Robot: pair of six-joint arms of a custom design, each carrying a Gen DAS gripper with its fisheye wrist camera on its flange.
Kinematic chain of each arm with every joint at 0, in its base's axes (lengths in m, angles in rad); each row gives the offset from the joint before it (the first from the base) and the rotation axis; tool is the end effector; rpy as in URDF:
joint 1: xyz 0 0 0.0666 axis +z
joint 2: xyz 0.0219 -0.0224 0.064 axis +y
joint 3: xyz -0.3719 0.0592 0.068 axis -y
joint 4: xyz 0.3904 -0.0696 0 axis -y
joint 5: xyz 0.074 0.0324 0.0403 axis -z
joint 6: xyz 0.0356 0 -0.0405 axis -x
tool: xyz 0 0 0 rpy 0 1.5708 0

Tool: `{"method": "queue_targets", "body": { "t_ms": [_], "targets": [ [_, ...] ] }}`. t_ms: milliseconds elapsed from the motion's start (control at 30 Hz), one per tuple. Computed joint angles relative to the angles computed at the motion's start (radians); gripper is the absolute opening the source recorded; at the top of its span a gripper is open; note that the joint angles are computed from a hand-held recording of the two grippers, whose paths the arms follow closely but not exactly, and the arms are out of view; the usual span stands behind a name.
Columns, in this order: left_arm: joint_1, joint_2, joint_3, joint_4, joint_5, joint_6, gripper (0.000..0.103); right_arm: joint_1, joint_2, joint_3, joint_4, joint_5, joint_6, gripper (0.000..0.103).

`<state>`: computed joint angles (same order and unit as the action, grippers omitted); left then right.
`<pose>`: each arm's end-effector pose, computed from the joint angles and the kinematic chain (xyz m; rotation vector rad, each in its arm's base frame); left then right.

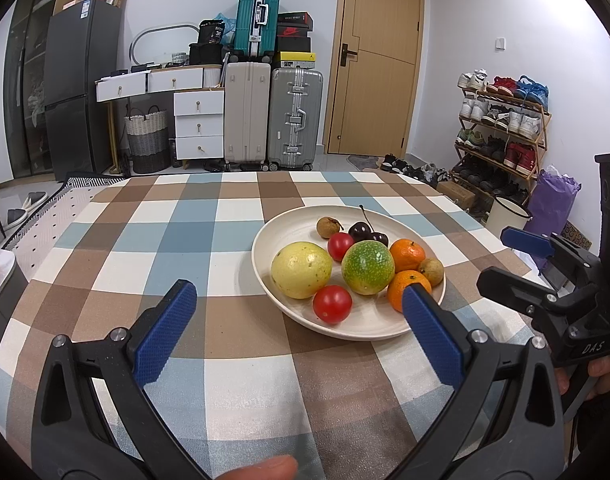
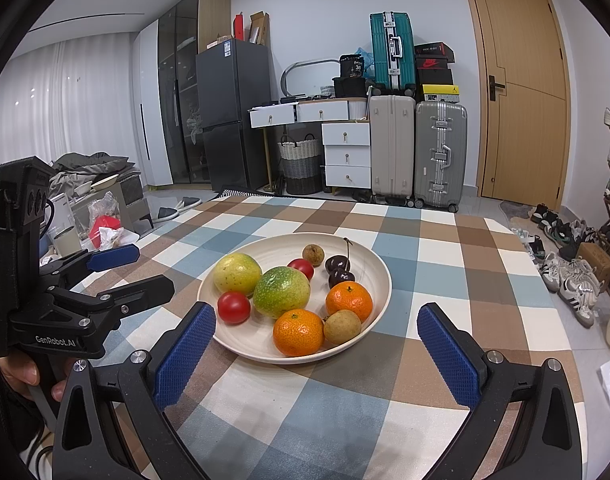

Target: Organize fruits

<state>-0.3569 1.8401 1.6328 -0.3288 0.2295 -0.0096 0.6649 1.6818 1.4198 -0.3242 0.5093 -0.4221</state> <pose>0.6171 -0.2392 0.3350 0.5228 2.0581 -0.4489 0.4794 0.3532 0.3333 0.0360 2.0765 0.1122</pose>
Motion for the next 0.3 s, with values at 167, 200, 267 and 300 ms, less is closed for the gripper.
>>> {"method": "queue_targets", "body": {
  "t_ms": [167,200,267,300],
  "targets": [
    [0.0,0.004,0.005,0.004,0.004,-0.001,0.103,0.0,0.0,0.001,-0.001,0.0,0.0,0.103],
    [0.0,0.002,0.003,0.003,0.003,-0.001,0.103,0.0,0.0,0.001,-0.001,0.0,0.0,0.103],
    [-0.001,0.004,0.005,0.004,0.002,-0.002,0.103,0.0,0.0,0.001,-0.002,-0.001,0.0,0.103],
    [-0.001,0.002,0.004,0.002,0.001,-0.001,0.103,0.0,0.0,0.002,-0.002,0.0,0.0,0.103]
  ]
}}
